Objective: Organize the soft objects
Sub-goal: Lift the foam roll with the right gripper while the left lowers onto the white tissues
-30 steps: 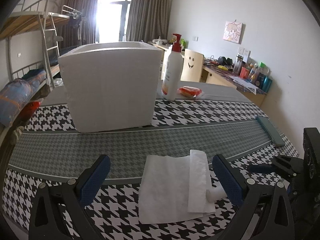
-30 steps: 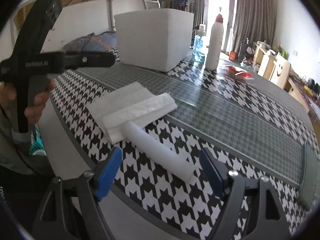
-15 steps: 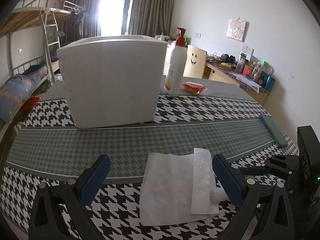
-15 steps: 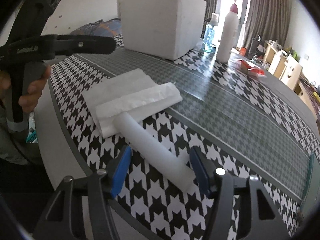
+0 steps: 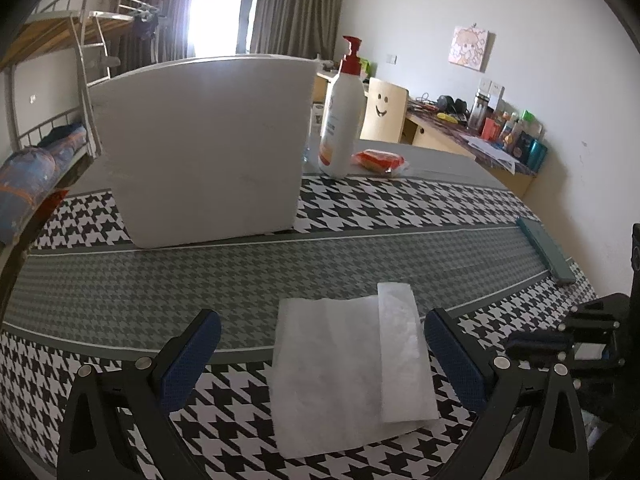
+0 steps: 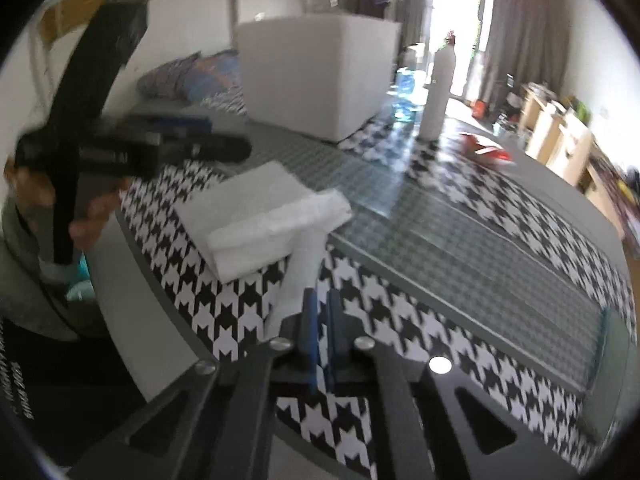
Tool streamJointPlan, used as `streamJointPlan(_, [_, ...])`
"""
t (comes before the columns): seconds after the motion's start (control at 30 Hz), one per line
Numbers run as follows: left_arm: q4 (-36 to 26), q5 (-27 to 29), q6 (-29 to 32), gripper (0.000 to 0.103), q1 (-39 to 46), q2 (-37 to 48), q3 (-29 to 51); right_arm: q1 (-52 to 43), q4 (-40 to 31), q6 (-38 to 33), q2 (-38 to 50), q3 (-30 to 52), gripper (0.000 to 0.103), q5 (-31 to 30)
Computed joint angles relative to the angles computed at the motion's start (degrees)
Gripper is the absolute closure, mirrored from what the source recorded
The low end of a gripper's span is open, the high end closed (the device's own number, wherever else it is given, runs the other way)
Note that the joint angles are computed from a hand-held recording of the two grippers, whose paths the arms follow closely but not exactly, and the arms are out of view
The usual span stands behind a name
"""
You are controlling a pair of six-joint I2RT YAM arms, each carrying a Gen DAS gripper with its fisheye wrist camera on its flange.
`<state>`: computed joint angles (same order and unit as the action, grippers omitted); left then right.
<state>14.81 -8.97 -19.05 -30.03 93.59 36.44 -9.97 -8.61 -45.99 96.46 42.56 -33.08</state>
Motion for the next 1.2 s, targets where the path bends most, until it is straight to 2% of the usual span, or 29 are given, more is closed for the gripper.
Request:
streamJointPlan(0.1, [-0.04,-0.75,0.00,0.001,-0.59,0.87,0.53,-0.81,2.22,3.46,0.11,-0.81,0.097,2.01])
streamJointPlan(0.17, [-0.06,-1.18,-0.13,0.001,-0.94,1.57,0.94,-1.57,1.02,5.66,1.59,0.50,0.097,1.26])
streamJointPlan(0.3, [-1.48,-3.32,0.08,0.001,-2.03,3.96,2.94,-1.87,3.66,8.31,0.85,-1.41,0.095,0.95])
streamJointPlan(0.37, [-1.50,-3.32,0.01,0.001,-1.96,4.12,2.86,-2.19,4.35,9.52,0.01,-2.13,0.088,0.69])
streamJointPlan(0.43, [-1.75,-3.66,0.04,0.001,-2.05,4.56,3.14,-3.06,4.15,9.90,-0.51,-2.42,0.071,-0.26])
streamJointPlan(0.53, [-2.52,-4.28,0.58,0.001,-2.55,5.63,3.91,-3.35,4.20,10.96,-0.84,-2.71,0.053,-1.60])
streamJointPlan(0.6, [-2.89,-4.12,0.92,0.001,-2.84,6.43,4.36,-3.01,4.90,11.52,-1.22,-3.32,0.049,-1.85])
streamJointPlan(0.93, [-5.62,-6.95,2.48,0.002,-4.27,10.01,6.96,-2.57,5.43,11.88,-1.98,-4.92,0.048,-3.21])
streamJointPlan(1.07, [-7.56,-5.96,2.22,0.014,-3.94,11.43,8.26,-2.50,5.62,12.00,-2.21,-5.31,0.048,-3.32])
streamJointPlan(1.2, [-7.76,-4.77,2.14,0.018,-3.86,12.29,8.66,-2.05,6.59,12.89,-2.60,-5.98,0.044,-2.89])
